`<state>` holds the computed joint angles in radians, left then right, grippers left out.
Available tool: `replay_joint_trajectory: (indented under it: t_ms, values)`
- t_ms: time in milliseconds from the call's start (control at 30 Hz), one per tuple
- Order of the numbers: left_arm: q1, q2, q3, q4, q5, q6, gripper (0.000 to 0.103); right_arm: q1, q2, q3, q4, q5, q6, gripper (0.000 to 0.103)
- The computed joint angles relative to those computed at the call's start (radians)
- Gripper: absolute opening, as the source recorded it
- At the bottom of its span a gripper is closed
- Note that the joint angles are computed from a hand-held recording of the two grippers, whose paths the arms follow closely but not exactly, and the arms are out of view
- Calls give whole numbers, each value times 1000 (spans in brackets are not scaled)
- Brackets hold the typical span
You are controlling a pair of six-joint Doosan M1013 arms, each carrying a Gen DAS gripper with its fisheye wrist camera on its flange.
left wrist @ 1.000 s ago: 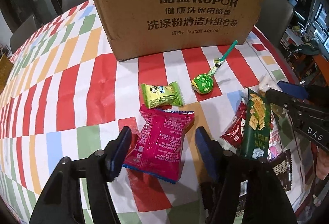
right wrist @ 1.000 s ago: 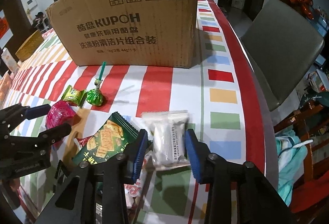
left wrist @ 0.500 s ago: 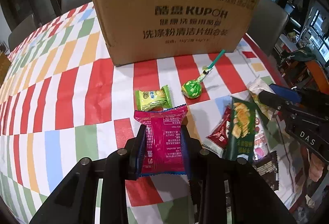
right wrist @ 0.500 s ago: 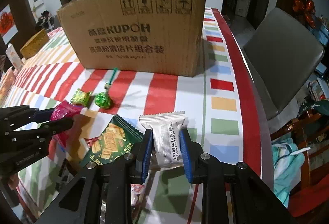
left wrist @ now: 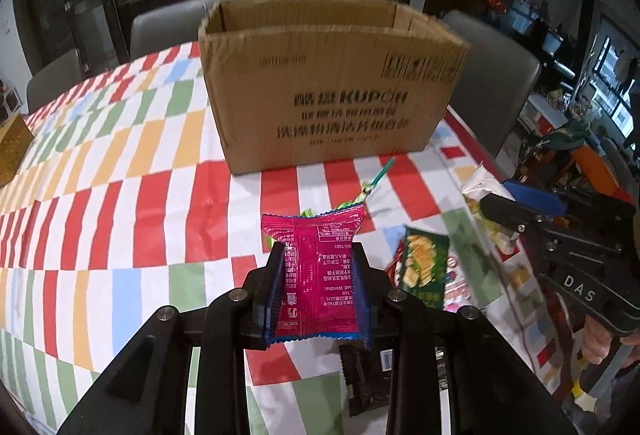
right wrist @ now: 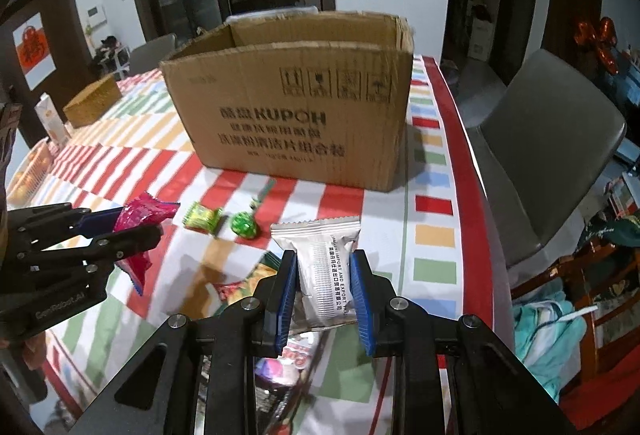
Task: Organize snacks
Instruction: 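Carry the pink packet with the left tool while the right tool carries the white snack over the box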
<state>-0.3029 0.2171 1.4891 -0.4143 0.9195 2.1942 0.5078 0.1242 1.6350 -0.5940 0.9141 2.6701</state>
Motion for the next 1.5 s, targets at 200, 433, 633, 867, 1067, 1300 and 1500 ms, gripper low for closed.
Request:
replay_joint_trajectory:
  t_ms: [200, 433, 633, 867, 1067, 1300, 1500]
  values:
    - [6, -25, -3, -51, -29, 35, 31, 14, -17, -10, -55, -21, 28, 28]
    - [12, -38, -25, -114, -56, 67, 31, 23, -30, -27, -124, -48, 61, 28]
    - [12, -40, -51, -153, -87, 89, 31, 23, -31, -48, -176, -70, 79, 28]
    - [7, -31, -95, -170, -116, 98, 31, 13, -26, -80, -218, -104, 85, 28]
    - [6, -7, -147, -179, -112, 83, 31, -1, -19, -105, -241, -130, 74, 28]
    - [2, 29, -212, -168, -99, 60, 31, -24, -2, -144, -238, -147, 34, 28]
    - [-8, 65, -269, -135, -91, 36, 31, -63, 16, -173, -185, -170, 0, 28]
